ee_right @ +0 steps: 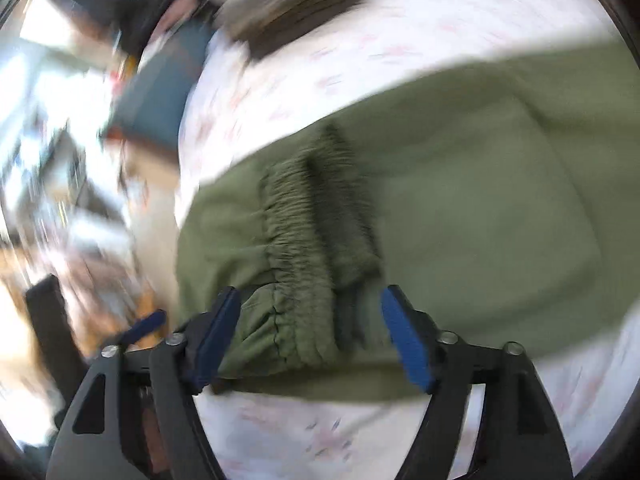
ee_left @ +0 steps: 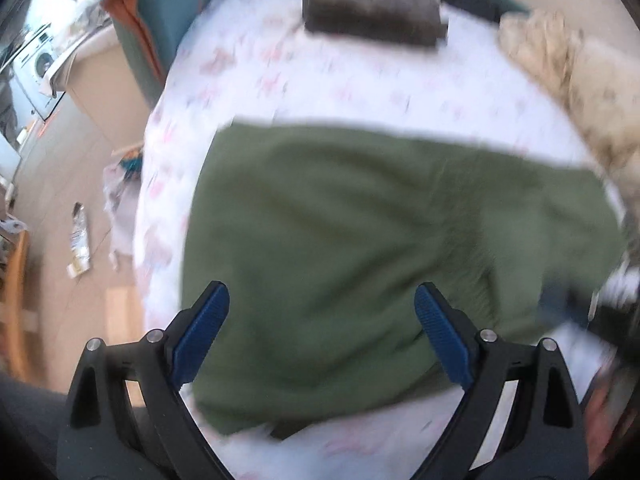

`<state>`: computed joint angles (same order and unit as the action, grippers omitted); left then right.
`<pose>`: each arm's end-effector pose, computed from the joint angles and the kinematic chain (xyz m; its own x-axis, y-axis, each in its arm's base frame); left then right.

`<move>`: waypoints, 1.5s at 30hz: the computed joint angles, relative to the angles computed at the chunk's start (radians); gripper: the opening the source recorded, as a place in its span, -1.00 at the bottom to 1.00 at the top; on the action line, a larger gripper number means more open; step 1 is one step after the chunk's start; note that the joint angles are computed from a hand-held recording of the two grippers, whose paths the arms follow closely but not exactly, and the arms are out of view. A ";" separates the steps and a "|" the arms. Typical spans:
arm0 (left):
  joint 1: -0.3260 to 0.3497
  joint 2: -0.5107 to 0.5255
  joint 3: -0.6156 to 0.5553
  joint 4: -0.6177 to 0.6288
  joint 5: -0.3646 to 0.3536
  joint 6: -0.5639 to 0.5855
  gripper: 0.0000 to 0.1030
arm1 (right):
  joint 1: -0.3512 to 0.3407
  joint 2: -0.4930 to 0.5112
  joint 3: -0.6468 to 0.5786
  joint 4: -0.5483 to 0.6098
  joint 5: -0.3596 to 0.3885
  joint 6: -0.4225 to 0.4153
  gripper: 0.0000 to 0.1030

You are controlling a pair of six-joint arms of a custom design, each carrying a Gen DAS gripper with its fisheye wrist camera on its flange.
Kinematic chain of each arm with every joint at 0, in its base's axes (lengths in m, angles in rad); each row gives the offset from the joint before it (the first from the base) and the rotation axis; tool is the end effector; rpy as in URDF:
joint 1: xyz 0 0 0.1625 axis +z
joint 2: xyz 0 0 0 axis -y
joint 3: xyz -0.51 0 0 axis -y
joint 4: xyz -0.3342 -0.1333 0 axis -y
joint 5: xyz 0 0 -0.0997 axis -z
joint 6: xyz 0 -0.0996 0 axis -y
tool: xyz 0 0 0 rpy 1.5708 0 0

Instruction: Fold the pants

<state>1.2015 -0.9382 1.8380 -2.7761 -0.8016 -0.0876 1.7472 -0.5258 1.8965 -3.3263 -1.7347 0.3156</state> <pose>-0.0370 -0.6569 0.2738 -0.7728 -0.0138 -0.6345 0.2777 0.8916 -0.3577 0.2270 -0.6064 0.0373 -0.9840 0.1760 0.0273 0.1502 0.9024 -0.4038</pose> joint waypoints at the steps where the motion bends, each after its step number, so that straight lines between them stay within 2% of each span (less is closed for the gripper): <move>1: 0.003 0.015 -0.011 -0.044 -0.027 0.004 0.78 | -0.013 -0.003 0.038 -0.054 0.011 0.043 0.49; 3: 0.005 0.046 -0.028 -0.093 -0.059 -0.010 0.78 | -0.054 -0.013 0.143 -0.200 0.037 0.140 0.49; 5: 0.022 0.078 -0.052 -0.072 -0.054 -0.035 0.78 | -0.092 -0.017 0.188 -0.265 0.025 0.184 0.49; 7: 0.032 0.114 -0.096 0.033 -0.046 -0.095 0.78 | -0.115 -0.022 0.195 -0.311 -0.040 0.205 0.49; 9: 0.042 0.149 -0.145 0.173 0.005 -0.144 0.78 | -0.156 -0.041 0.198 -0.362 -0.106 0.226 0.48; 12: 0.042 0.160 -0.166 0.210 0.015 -0.163 0.81 | -0.228 -0.082 0.209 -0.456 -0.162 0.249 0.45; 15: 0.042 0.158 -0.173 0.230 0.000 -0.181 0.82 | -0.301 -0.147 0.213 -0.541 -0.198 0.253 0.31; 17: 0.041 0.160 -0.172 0.231 0.002 -0.183 0.82 | -0.326 -0.180 0.193 -0.540 -0.231 0.256 0.23; 19: 0.039 0.159 -0.179 0.251 0.002 -0.198 0.82 | -0.337 -0.209 0.166 -0.482 -0.257 0.252 0.03; 22: 0.049 0.159 -0.191 0.264 -0.006 -0.193 0.82 | -0.348 -0.240 0.143 -0.433 -0.274 0.260 0.03; 23: 0.049 0.160 -0.194 0.268 -0.005 -0.195 0.82 | -0.358 -0.254 0.146 -0.409 -0.249 0.281 0.03; 24: 0.049 0.161 -0.198 0.278 -0.004 -0.199 0.82 | -0.364 -0.271 0.153 -0.383 -0.227 0.299 0.05; 25: 0.050 0.162 -0.206 0.287 -0.004 -0.202 0.82 | -0.354 -0.274 0.152 -0.363 -0.242 0.306 0.08; 27: 0.052 0.163 -0.220 0.311 -0.009 -0.217 0.82 | -0.316 -0.282 0.147 -0.306 -0.304 0.317 0.08; 28: 0.053 0.166 -0.228 0.320 -0.009 -0.224 0.82 | -0.295 -0.282 0.153 -0.313 -0.335 0.321 0.11; 29: 0.052 0.166 -0.231 0.328 -0.007 -0.231 0.82 | -0.268 -0.284 0.171 -0.322 -0.385 0.336 0.17; 31: 0.049 0.167 -0.230 0.330 -0.005 -0.237 0.82 | -0.245 -0.269 0.174 -0.308 -0.452 0.371 0.44; 32: 0.048 0.167 -0.229 0.332 -0.004 -0.237 0.83 | -0.241 -0.269 0.176 -0.279 -0.482 0.401 0.47; 33: 0.048 0.168 -0.231 0.336 -0.004 -0.234 0.83 | -0.251 -0.270 0.173 -0.227 -0.490 0.447 0.49; 34: 0.048 0.167 -0.230 0.339 -0.006 -0.236 0.83 | -0.270 -0.271 0.173 -0.216 -0.458 0.470 0.50; 35: 0.049 0.166 -0.232 0.342 -0.009 -0.238 0.83 | -0.290 -0.266 0.171 -0.229 -0.428 0.472 0.50; 37: 0.050 0.162 -0.228 0.338 -0.014 -0.234 0.83 | -0.308 -0.256 0.141 -0.257 -0.419 0.421 0.49; 38: 0.051 0.164 -0.228 0.334 -0.014 -0.232 0.83 | -0.319 -0.254 0.131 -0.290 -0.400 0.386 0.44; 39: 0.050 0.164 -0.226 0.330 -0.011 -0.226 0.83 | -0.326 -0.257 0.122 -0.296 -0.387 0.366 0.25; 40: 0.050 0.164 -0.224 0.327 -0.012 -0.222 0.83 | -0.334 -0.259 0.105 -0.288 -0.379 0.351 -0.08; 41: 0.051 0.163 -0.224 0.324 -0.014 -0.217 0.83 | -0.341 -0.264 0.082 -0.261 -0.382 0.321 -0.28; 42: 0.053 0.163 -0.223 0.319 -0.018 -0.209 0.83 | -0.337 -0.268 0.063 -0.223 -0.414 0.302 -0.62; 44: 0.056 0.160 -0.218 0.312 -0.022 -0.200 0.83 | -0.328 -0.271 0.057 -0.255 -0.448 0.260 -0.75; 45: 0.055 0.160 -0.217 0.311 -0.019 -0.197 0.83 | -0.315 -0.269 0.053 -0.299 -0.473 0.222 -0.89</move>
<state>1.2567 -0.7781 1.6209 -2.4654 -0.8209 -0.2844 1.4321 -0.7949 1.9499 -3.6253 -2.2080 0.5378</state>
